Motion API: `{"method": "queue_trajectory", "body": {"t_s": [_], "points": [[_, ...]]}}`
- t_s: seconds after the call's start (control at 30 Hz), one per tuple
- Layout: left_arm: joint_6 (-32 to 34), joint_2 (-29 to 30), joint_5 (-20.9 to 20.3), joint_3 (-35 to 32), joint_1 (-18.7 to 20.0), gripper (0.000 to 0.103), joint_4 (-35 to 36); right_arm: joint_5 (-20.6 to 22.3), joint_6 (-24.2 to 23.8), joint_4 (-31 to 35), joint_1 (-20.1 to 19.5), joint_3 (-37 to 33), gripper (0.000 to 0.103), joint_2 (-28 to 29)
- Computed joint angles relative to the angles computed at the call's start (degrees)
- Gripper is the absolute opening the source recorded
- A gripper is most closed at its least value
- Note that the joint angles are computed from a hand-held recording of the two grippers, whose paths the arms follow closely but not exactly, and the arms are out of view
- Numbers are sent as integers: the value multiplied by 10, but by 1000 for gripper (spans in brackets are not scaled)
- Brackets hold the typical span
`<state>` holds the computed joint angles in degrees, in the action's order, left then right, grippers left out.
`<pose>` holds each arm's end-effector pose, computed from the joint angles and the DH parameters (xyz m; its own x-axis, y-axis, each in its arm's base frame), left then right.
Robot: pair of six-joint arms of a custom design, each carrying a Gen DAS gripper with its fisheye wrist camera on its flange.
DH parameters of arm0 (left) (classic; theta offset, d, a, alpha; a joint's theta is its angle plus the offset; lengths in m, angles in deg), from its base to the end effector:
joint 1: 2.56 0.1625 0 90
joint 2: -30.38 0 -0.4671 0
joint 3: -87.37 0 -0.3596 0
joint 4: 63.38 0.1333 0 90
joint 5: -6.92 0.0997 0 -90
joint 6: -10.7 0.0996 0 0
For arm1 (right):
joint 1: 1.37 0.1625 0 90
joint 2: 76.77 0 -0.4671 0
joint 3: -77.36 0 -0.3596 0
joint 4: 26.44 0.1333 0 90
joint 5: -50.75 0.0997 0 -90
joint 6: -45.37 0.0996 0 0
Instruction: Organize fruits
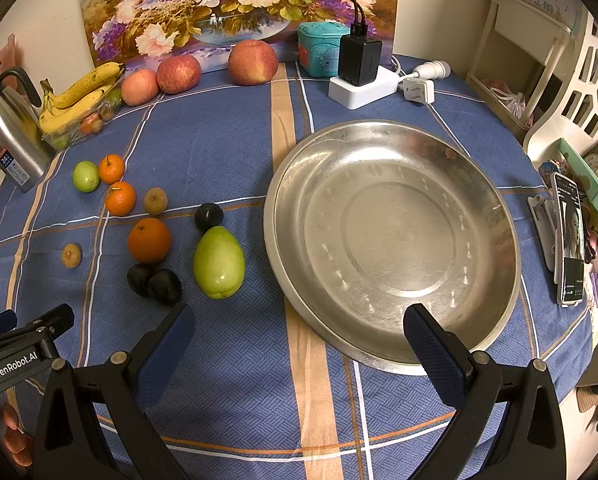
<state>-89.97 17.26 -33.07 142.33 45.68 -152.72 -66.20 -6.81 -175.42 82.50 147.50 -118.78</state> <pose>-0.3452 -0.7014 -0.0859 -0.4576 -0.6912 -0.5593 -0.2232 0.6982 -0.6802 0.0027 -0.8002 0.2805 -0.6007 -0.4742 0.6437 -0.6243 0.7811 -0.0071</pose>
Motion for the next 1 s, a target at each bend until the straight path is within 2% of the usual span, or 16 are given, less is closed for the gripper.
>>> {"method": "queue_trajectory", "body": {"t_s": [1.0], "points": [[3, -7, 3, 16, -1, 103, -25, 3, -3, 0, -2, -2, 103, 1]]}}
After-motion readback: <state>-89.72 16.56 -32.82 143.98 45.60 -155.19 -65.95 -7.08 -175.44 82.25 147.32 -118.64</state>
